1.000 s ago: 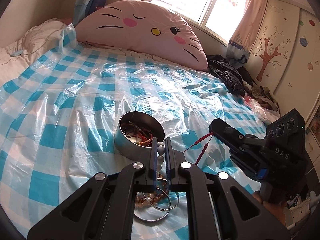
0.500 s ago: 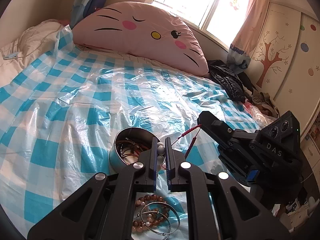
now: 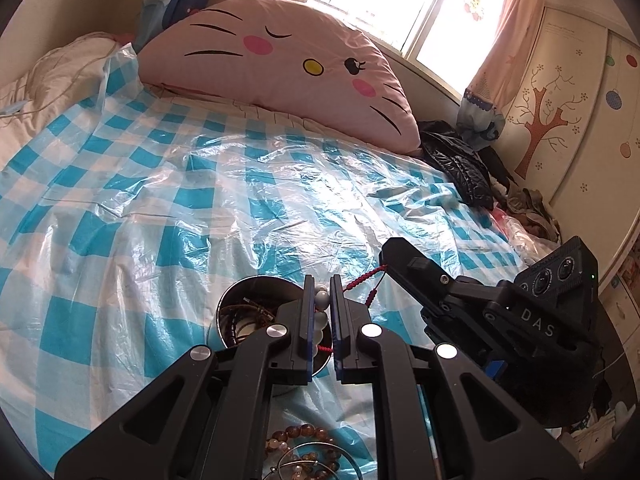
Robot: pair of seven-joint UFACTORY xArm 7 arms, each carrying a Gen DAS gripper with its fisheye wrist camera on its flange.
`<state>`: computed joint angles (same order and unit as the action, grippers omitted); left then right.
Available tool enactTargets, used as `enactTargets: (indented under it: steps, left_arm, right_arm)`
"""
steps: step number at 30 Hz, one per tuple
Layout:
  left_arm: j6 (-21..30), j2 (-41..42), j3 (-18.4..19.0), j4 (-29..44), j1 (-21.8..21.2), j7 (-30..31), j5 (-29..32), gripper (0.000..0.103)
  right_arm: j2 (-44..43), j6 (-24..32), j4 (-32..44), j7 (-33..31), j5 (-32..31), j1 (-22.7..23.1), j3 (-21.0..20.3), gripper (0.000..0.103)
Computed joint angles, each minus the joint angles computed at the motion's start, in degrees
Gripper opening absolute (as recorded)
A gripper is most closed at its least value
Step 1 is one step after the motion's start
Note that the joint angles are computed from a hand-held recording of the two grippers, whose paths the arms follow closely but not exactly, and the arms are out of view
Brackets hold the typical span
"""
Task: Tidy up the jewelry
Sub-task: 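Carry the white bead strand and red cord bracelet over the metal tin, then open both tools to drop the bracelets into the tin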
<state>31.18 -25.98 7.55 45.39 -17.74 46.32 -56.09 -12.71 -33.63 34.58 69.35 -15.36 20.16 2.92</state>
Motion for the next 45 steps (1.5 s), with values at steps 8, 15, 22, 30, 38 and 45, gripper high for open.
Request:
enactTargets:
  steps: [8, 15, 22, 30, 38, 45]
  left_arm:
    - [-2.92, 4.69, -3.18, 0.55, 2.95, -6.05, 4.54, 0.007]
    - [-11.19, 3.84, -3.16, -1.84, 4.92, -14.74, 10.42, 0.032]
    - [-13.41, 4.29, -0.43, -1.87, 4.86, -20.66, 14.79, 0.047]
    - [-15.22, 4.12, -0.21, -2.50, 3.84, -22.43, 18.42, 0.053]
    - [-18.98, 3.22, -3.02, -4.53, 5.01, -27.02, 27.52, 0.061]
    - [-21.38, 2.50, -3.68, -5.95, 5.01, -30.78, 34.98, 0.067]
  right_arm:
    - [2.22, 2.00, 2.32, 0.02, -1.28, -0.40, -0.19, 0.004]
    - [5.83, 8.87, 8.22, 12.53, -18.28, 2.13, -4.62, 0.004]
    - [7.45, 14.78, 13.00, 28.36, -36.32, 3.67, -7.82, 0.025]
    - [4.29, 17.41, 9.13, 12.26, -19.16, -3.34, 1.90, 0.051]
    - [3.06, 18.79, 7.04, 7.26, -11.10, -0.43, -0.04, 0.060]
    - [2.86, 19.83, 6.68, 2.76, -6.23, 2.60, -1.87, 0.065]
